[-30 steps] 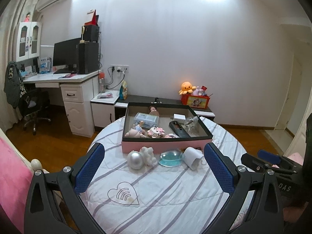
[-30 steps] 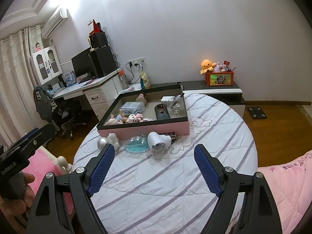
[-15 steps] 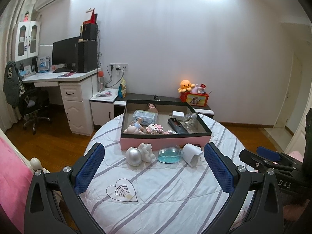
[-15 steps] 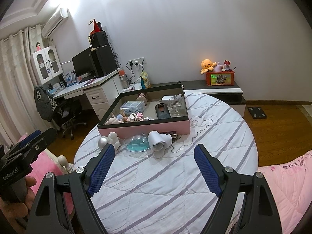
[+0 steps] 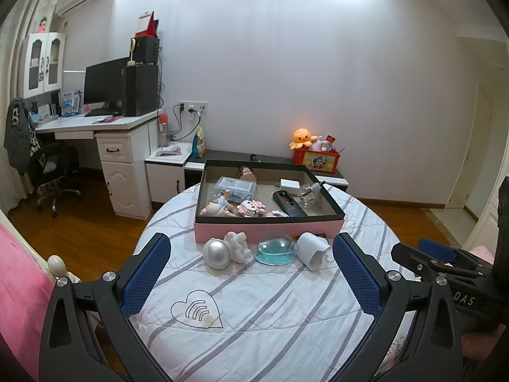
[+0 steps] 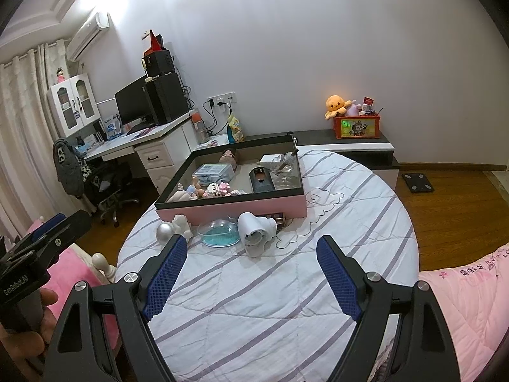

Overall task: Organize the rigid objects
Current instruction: 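Withdraw both grippers from the box back over the bed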

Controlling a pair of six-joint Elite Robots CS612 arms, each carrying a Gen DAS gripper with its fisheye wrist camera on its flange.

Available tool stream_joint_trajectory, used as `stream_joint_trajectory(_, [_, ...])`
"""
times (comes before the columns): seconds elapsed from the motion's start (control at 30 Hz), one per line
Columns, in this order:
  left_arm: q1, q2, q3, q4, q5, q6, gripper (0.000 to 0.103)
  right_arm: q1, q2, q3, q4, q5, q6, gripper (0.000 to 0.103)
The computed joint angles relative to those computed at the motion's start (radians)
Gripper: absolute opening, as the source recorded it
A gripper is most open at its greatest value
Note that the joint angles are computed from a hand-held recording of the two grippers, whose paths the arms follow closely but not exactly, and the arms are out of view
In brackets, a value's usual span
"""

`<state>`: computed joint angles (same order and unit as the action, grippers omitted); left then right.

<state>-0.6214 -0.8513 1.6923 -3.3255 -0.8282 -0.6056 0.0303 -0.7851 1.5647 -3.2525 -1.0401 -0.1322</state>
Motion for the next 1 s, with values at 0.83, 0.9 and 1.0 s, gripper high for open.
stream_joint_trajectory(0.83, [0.07,0.063,-0.045,0.152,-0.105,-0.117,0.103,0.027,0.08,-0.114,0.174,-0.074,-0.06,0.085])
stream_joint_trajectory(0.9, [0.08,0.077,-0.064,0.172,-0.117,-0.119,0.103,0.032,0.096,-0.139,0.203,-0.086,-0.066,0.085])
stream_joint_trajectory(1.0, [0.094,0.098,-0.092,0.195,-0.134,-0.117,0.103,0.04,0.118,-0.178,0.237,-0.101,-0.076,0.085])
